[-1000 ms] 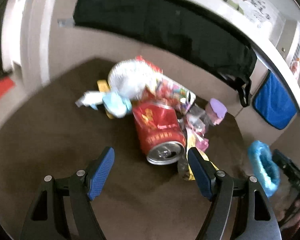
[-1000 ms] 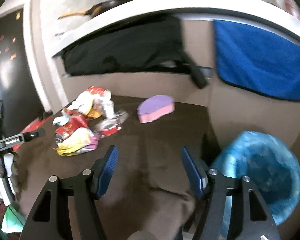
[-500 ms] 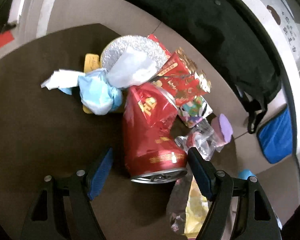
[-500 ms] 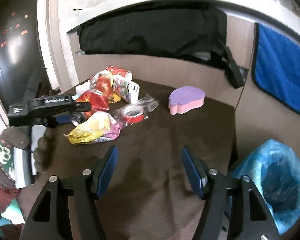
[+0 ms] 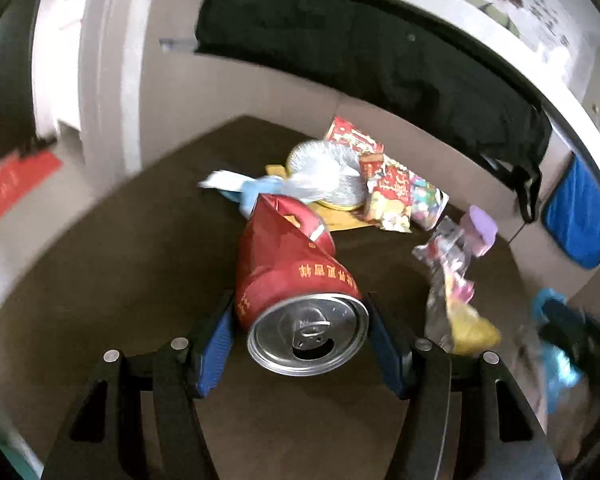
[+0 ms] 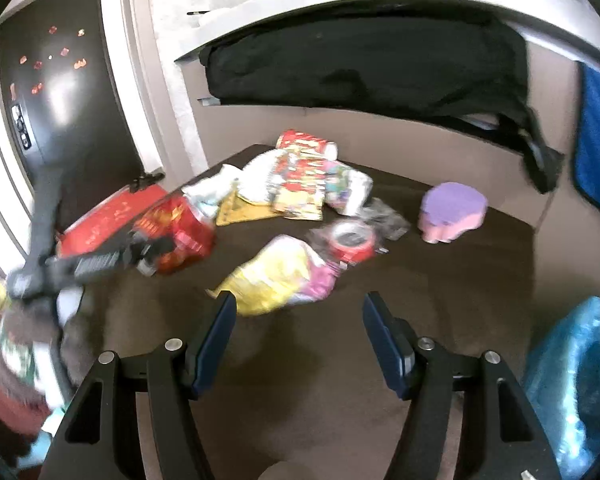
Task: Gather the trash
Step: 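Grasp the red soda can with the left gripper while the right gripper grasps the yellow-pink wrapper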
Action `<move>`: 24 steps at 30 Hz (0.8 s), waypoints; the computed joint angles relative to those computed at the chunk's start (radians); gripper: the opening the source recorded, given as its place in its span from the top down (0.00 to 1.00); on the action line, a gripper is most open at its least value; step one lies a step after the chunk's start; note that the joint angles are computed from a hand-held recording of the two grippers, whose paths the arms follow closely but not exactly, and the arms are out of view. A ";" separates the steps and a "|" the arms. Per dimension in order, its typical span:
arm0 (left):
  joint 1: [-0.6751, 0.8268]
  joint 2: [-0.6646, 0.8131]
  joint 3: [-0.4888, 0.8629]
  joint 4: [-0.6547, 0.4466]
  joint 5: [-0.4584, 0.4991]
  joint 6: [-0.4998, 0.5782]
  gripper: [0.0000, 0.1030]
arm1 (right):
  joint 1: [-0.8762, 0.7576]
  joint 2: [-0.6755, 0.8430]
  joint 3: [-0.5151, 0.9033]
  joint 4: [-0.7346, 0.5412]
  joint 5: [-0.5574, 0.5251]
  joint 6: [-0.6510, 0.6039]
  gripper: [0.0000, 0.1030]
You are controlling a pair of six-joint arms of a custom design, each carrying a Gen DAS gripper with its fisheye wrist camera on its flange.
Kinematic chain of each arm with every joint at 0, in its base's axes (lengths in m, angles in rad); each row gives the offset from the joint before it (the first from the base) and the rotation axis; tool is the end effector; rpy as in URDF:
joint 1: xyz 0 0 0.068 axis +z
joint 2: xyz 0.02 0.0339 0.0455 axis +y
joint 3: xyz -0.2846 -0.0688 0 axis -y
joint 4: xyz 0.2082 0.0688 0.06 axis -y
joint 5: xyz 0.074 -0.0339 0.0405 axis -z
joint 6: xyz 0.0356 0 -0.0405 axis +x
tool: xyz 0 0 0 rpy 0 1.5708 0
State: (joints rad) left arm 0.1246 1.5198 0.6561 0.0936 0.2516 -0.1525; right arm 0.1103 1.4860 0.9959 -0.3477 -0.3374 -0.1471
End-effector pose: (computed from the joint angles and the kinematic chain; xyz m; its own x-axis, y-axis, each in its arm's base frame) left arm 0.2633 0.0240 0.2029 -0.6914 -0.2349 -0.6832 -0.0486 0.9587 -0.2804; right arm 0.2768 0.0425 0.2721 -0.6832 -0.2148 -0.6979 -0.4288 0.8916 0.1453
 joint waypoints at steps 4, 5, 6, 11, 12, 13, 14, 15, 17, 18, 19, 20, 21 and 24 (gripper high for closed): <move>0.063 -0.071 -0.056 -0.004 0.061 0.045 0.39 | 0.098 0.118 0.076 0.035 0.081 0.087 0.39; 0.079 -0.075 -0.059 -0.008 0.084 0.052 0.39 | 0.123 0.154 0.094 0.053 0.113 0.105 0.39; 0.086 -0.077 -0.064 -0.006 0.100 0.053 0.39 | 0.144 0.189 0.112 0.066 0.149 0.116 0.39; 0.090 -0.081 -0.081 0.009 0.141 0.043 0.39 | 0.167 0.329 0.186 0.050 0.244 0.129 0.39; 0.085 -0.078 -0.080 0.013 0.146 0.036 0.39 | 0.160 0.345 0.184 0.051 0.254 0.133 0.39; 0.084 -0.072 -0.082 0.018 0.153 0.031 0.39 | 0.152 0.354 0.179 0.053 0.250 0.133 0.39; 0.082 -0.069 -0.083 0.022 0.156 0.025 0.39 | 0.138 0.369 0.182 0.043 0.236 0.137 0.39; 0.078 -0.064 -0.085 0.027 0.158 0.018 0.39 | 0.126 0.378 0.188 0.033 0.219 0.139 0.39; 0.073 -0.057 -0.087 0.037 0.160 0.005 0.39 | 0.110 0.370 0.174 0.048 0.190 0.145 0.38; 0.071 -0.056 -0.087 0.038 0.162 0.001 0.39 | 0.110 0.374 0.185 0.034 0.174 0.142 0.39; 0.066 -0.058 -0.086 0.038 0.157 -0.003 0.39 | 0.113 0.373 0.183 0.033 0.160 0.130 0.47; 0.060 -0.060 -0.087 0.038 0.151 -0.004 0.39 | 0.116 0.369 0.184 0.023 0.150 0.112 0.62; 0.053 -0.067 -0.085 0.032 0.142 -0.004 0.39 | 0.128 0.368 0.186 0.013 0.149 0.089 0.76; 0.047 -0.079 -0.084 0.019 0.129 -0.001 0.39 | 0.148 0.335 0.159 0.016 0.147 0.069 0.83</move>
